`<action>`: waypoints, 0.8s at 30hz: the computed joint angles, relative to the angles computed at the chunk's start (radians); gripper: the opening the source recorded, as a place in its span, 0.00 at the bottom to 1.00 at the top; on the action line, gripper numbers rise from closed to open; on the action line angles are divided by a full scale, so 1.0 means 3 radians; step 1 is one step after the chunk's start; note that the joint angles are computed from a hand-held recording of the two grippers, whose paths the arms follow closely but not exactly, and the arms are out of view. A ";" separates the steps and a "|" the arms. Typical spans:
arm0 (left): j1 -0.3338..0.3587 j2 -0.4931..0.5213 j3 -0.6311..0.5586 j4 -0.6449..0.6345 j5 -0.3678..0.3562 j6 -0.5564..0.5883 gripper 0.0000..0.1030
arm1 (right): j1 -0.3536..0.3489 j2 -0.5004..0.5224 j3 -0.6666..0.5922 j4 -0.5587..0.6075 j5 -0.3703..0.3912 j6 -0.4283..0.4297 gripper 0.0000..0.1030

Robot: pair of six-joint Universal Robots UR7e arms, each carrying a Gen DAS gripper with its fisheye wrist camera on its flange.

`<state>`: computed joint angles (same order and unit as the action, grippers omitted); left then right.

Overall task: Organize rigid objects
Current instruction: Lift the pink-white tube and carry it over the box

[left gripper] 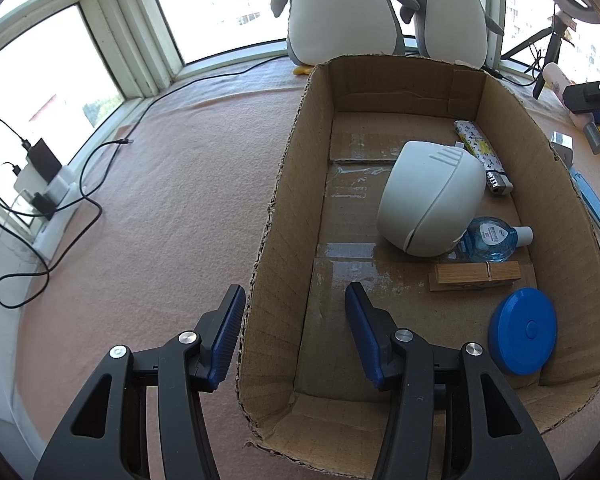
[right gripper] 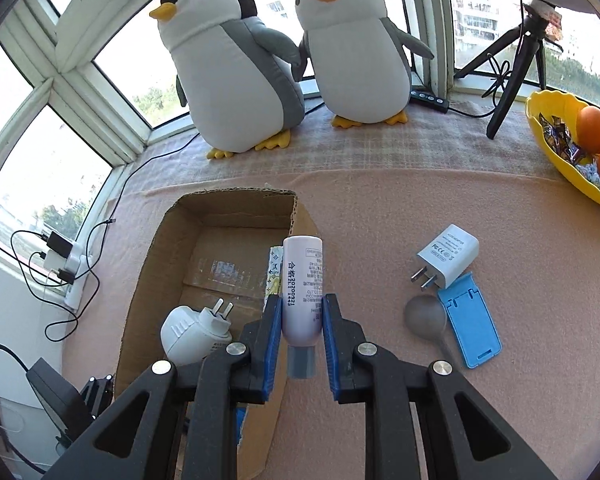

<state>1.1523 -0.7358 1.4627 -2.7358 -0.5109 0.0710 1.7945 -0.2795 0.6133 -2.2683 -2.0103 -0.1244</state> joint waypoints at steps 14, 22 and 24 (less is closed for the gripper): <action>0.0000 0.0003 -0.0001 -0.0003 -0.0002 -0.0007 0.50 | 0.0090 0.0503 -0.0684 0.0351 0.0022 -0.0137 0.18; 0.0001 0.0003 -0.0002 -0.0003 -0.0003 -0.0006 0.50 | 0.0117 0.0609 -0.0824 0.0405 0.0005 -0.0227 0.22; 0.0001 0.0003 -0.0001 -0.0005 -0.0002 -0.0005 0.50 | 0.0124 0.0619 -0.0841 0.0401 -0.0007 -0.0267 0.44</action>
<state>1.1525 -0.7349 1.4623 -2.7372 -0.5114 0.0694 1.8316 -0.0937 0.3610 -2.1479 -2.0125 -0.2045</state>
